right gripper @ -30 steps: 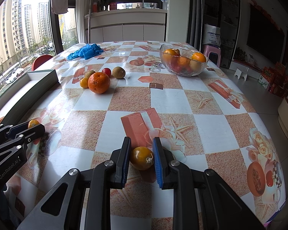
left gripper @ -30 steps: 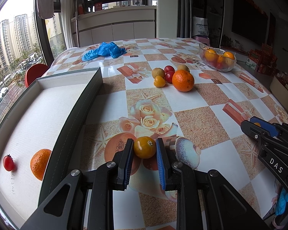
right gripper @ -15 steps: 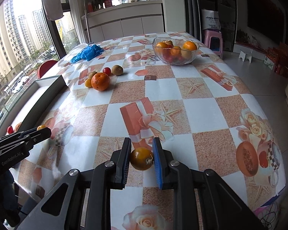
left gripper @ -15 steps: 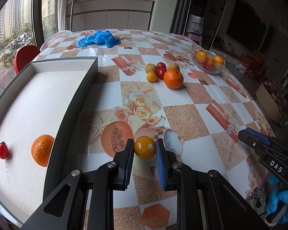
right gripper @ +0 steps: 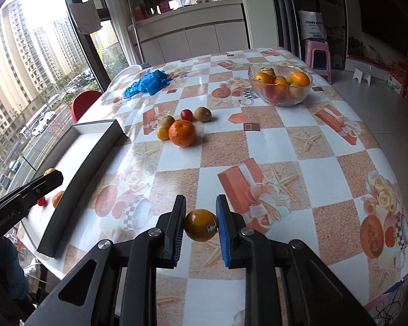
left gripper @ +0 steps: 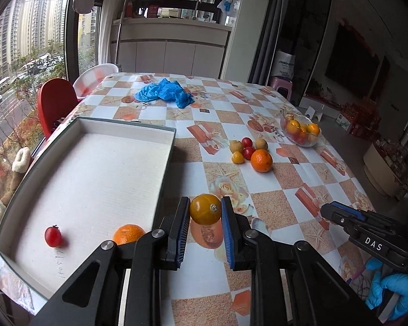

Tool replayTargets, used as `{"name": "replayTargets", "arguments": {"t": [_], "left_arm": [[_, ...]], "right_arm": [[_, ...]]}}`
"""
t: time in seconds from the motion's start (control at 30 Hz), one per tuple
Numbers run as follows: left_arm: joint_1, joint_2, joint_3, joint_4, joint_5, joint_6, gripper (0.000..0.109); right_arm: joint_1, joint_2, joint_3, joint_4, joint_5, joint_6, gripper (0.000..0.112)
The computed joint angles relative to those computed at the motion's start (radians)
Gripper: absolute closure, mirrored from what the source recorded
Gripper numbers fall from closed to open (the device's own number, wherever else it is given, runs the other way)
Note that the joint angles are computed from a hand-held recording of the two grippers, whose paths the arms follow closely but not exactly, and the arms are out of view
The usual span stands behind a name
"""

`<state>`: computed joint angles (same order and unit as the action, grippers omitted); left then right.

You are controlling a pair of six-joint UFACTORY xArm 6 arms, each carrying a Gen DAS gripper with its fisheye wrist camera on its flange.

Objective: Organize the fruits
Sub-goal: 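Carry the tangerine with the left tool while the right tool carries its tangerine toward the tray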

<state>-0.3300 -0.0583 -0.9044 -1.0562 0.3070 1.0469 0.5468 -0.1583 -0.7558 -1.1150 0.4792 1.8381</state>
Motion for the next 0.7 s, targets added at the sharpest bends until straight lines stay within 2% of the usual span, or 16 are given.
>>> {"name": "replayTargets", "arguments": {"t": [0.4, 0.7], "left_arm": [[0.126, 0.076, -0.061, 0.059, -0.058, -0.060, 0.085], [0.190, 0.153, -0.113, 0.111, -0.072, -0.111, 0.085]], "right_arm": [[0.039, 0.280, -0.346, 0.135, -0.084, -0.280, 0.088], [0.079, 0.519, -0.628, 0.380, -0.102, -0.607, 0.088]]}}
